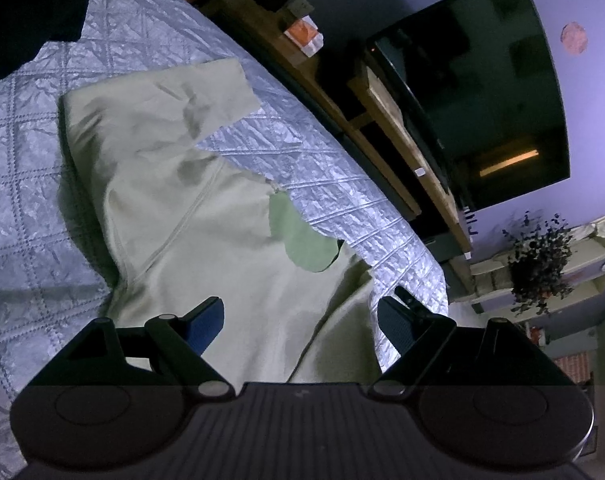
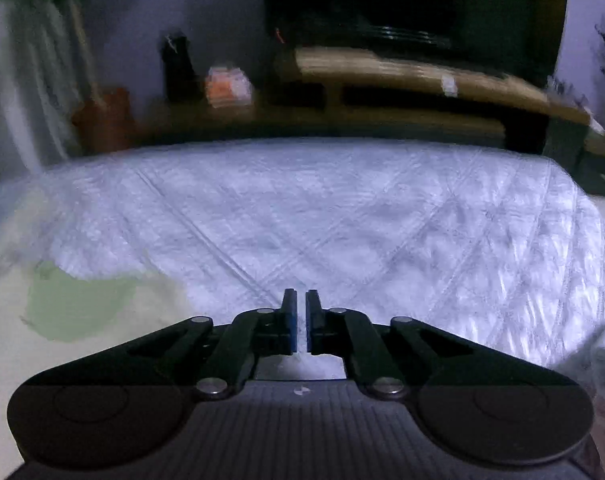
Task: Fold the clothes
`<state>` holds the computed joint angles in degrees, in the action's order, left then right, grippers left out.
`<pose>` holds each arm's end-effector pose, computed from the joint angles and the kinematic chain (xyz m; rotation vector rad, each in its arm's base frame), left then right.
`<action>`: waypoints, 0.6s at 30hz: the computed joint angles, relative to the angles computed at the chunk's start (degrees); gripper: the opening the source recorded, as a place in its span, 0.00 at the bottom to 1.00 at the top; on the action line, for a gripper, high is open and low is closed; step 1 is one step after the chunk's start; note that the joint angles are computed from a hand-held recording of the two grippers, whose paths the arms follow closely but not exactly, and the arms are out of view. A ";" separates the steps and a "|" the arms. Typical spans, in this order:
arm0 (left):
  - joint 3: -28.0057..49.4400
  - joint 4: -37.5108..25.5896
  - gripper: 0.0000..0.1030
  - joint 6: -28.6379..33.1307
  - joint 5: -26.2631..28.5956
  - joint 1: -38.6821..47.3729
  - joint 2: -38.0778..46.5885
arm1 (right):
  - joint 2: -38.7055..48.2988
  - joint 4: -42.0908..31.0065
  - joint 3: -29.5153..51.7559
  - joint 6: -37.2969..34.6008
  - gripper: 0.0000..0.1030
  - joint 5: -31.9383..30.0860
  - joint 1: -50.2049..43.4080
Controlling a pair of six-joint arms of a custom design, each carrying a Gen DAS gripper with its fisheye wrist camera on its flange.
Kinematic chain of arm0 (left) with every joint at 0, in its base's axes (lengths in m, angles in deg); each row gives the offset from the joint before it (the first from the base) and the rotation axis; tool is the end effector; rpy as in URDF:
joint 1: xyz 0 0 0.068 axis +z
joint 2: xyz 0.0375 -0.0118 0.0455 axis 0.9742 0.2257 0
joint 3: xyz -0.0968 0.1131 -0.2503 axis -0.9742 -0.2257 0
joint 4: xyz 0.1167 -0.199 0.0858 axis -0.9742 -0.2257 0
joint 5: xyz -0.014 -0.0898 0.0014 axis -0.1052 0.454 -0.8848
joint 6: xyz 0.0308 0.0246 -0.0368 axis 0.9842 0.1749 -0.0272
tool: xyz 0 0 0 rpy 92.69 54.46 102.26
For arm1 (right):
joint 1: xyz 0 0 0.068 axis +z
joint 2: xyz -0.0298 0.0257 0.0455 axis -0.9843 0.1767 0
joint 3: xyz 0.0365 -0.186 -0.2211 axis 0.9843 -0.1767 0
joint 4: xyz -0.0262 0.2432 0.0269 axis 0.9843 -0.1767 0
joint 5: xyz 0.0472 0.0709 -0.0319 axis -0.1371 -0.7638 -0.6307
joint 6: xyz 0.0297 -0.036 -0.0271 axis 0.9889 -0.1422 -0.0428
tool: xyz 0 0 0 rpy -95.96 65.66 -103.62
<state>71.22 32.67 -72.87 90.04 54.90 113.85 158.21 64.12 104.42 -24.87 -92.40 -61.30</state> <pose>0.1393 -0.0588 0.1825 -0.8413 2.2279 -0.8566 0.3265 0.1130 0.1396 -0.3847 2.2598 0.2952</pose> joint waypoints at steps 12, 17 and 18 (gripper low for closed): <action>0.17 -0.78 0.79 0.63 -1.50 -0.90 -0.10 | 9.54 -6.98 10.44 -0.39 0.13 4.32 6.29; 0.18 -2.36 0.79 0.90 -0.86 0.51 -2.33 | 2.43 -2.19 3.75 5.59 0.19 0.85 1.75; 0.28 -2.95 0.79 0.98 -0.87 0.79 -2.98 | -0.64 -0.89 -0.18 3.95 0.21 -1.51 1.49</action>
